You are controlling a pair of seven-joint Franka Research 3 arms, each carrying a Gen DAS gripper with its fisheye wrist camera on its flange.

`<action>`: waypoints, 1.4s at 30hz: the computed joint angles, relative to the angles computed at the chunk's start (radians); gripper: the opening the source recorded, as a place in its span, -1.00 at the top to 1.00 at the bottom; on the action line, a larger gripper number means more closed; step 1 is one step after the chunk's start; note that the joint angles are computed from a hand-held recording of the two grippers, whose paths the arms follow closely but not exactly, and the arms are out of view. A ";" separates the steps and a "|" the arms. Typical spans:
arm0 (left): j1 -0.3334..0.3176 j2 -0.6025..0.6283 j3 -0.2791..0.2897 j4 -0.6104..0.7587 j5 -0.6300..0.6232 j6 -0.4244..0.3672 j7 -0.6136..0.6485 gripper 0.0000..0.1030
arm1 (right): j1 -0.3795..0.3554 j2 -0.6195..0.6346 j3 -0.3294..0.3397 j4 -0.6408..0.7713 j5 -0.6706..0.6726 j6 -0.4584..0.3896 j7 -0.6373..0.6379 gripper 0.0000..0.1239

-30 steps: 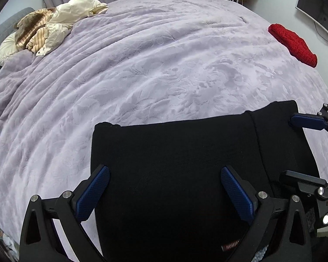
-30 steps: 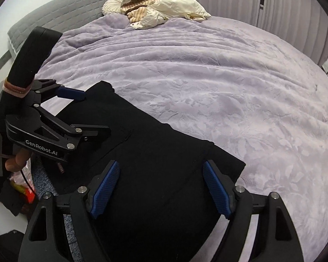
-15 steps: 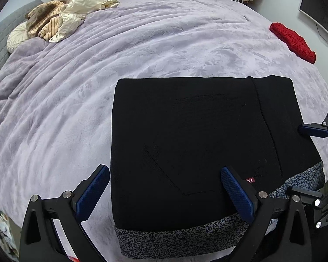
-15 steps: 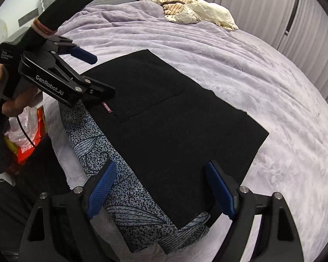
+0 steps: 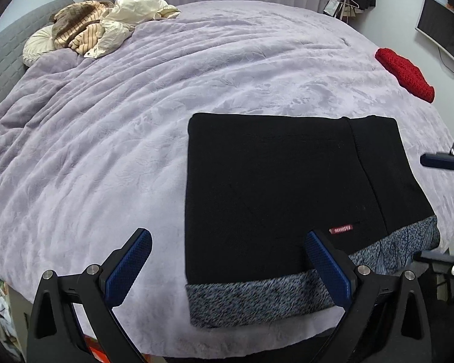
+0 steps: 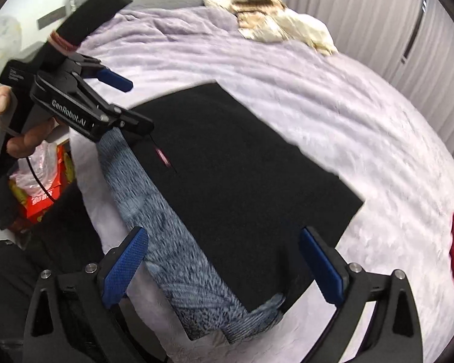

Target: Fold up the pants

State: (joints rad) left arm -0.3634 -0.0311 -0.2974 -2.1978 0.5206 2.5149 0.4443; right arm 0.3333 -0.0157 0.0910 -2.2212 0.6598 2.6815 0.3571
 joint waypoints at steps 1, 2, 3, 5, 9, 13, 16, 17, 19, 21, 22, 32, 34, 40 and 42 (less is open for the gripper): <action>0.001 -0.019 0.001 -0.022 -0.003 -0.003 0.004 -0.98 | 0.001 0.001 0.000 0.016 0.021 -0.016 -0.038 -0.62; 0.001 -0.032 0.000 -0.038 -0.004 -0.020 0.001 -0.98 | 0.003 0.009 0.001 0.040 0.038 -0.035 -0.080 -0.64; 0.002 -0.040 -0.001 -0.052 -0.011 -0.040 -0.003 -0.98 | 0.005 0.023 0.004 0.065 0.050 -0.046 -0.122 -0.65; 0.009 -0.059 0.008 -0.096 -0.057 -0.021 -0.003 -0.98 | 0.009 0.069 0.015 0.135 0.054 -0.086 -0.185 -0.65; 0.022 -0.093 0.016 -0.170 -0.143 0.057 -0.009 -0.98 | 0.032 0.226 0.043 0.350 -0.087 -0.209 -0.123 -0.65; 0.026 -0.101 0.004 -0.174 -0.141 0.037 -0.039 -0.98 | 0.096 0.406 0.058 0.585 -0.274 -0.296 0.007 -0.65; 0.026 -0.101 0.002 -0.171 -0.153 0.011 -0.050 -0.98 | 0.156 0.544 0.042 0.763 -0.406 -0.407 0.135 -0.65; 0.025 -0.093 -0.002 -0.160 -0.153 -0.020 -0.052 -0.98 | 0.165 0.588 0.033 0.817 -0.440 -0.461 0.167 -0.65; 0.021 -0.096 0.001 -0.167 -0.163 -0.019 -0.043 -0.98 | 0.138 0.615 0.051 0.851 -0.407 -0.509 0.195 -0.65; 0.020 -0.106 0.007 -0.179 -0.176 0.012 -0.030 -0.98 | 0.094 0.597 0.064 0.835 -0.362 -0.535 0.190 -0.65; 0.021 -0.112 0.011 -0.188 -0.185 0.040 -0.020 -0.98 | 0.077 0.574 0.062 0.802 -0.353 -0.532 0.180 -0.65; 0.026 -0.015 0.008 -0.044 -0.169 0.086 0.100 -0.98 | -0.123 0.265 0.023 0.337 -0.140 -0.356 -0.085 -0.65; 0.015 0.032 0.002 0.013 -0.155 0.067 0.141 -0.98 | -0.145 0.239 0.004 0.305 -0.099 -0.383 -0.074 -0.65; -0.009 0.188 0.010 0.234 -0.098 0.028 0.306 -0.98 | -0.176 0.172 -0.008 0.267 0.070 -0.357 -0.135 -0.66; 0.010 0.253 0.011 0.311 -0.171 0.043 0.396 -0.98 | -0.167 0.192 -0.003 0.302 0.133 -0.311 -0.140 -0.66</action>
